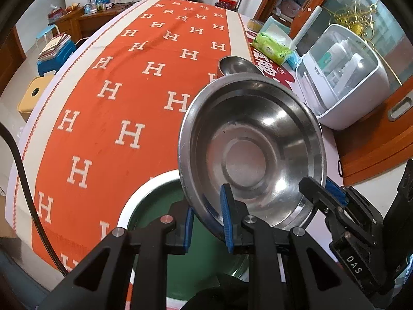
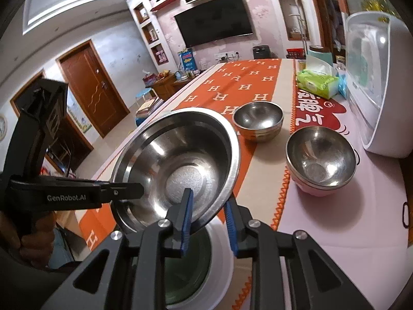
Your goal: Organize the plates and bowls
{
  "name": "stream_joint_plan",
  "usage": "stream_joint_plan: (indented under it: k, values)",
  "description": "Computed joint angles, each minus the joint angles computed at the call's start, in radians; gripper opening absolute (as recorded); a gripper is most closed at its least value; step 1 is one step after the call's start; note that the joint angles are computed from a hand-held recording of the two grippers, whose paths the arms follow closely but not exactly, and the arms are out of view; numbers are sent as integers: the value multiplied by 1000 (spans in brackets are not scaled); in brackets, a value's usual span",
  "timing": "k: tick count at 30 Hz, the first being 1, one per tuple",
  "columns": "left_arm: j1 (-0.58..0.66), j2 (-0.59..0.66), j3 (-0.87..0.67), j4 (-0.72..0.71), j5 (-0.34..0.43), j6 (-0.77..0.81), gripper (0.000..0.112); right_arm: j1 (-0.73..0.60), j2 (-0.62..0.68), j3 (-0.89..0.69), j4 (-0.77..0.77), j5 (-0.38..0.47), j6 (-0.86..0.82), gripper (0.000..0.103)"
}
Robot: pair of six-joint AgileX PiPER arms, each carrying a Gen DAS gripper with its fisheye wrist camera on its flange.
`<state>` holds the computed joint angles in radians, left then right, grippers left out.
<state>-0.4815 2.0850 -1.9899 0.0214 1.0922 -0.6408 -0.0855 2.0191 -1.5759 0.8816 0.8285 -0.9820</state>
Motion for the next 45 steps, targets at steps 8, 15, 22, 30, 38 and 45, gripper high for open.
stream_joint_plan:
  k: [8, 15, 22, 30, 38, 45]
  values:
    - [13, -122, 204, -30, -89, 6, 18, 44, -77, 97, -44, -39, 2, 29]
    - [52, -208, 335, -82, -130, 82, 18, 105, -145, 187, -84, -107, 62, 29]
    - [124, -296, 457, -138, -133, 196, 18, 215, -200, 260, -169, -198, 201, 32]
    - [225, -397, 587, -193, -129, 340, 18, 352, -240, 316, -273, -292, 395, 32]
    - [367, -449, 672, -235, -89, 535, 18, 516, -238, 352, -420, -398, 671, 32]
    - [471, -440, 696, -255, -55, 698, 19, 629, -203, 351, -597, -463, 965, 32]
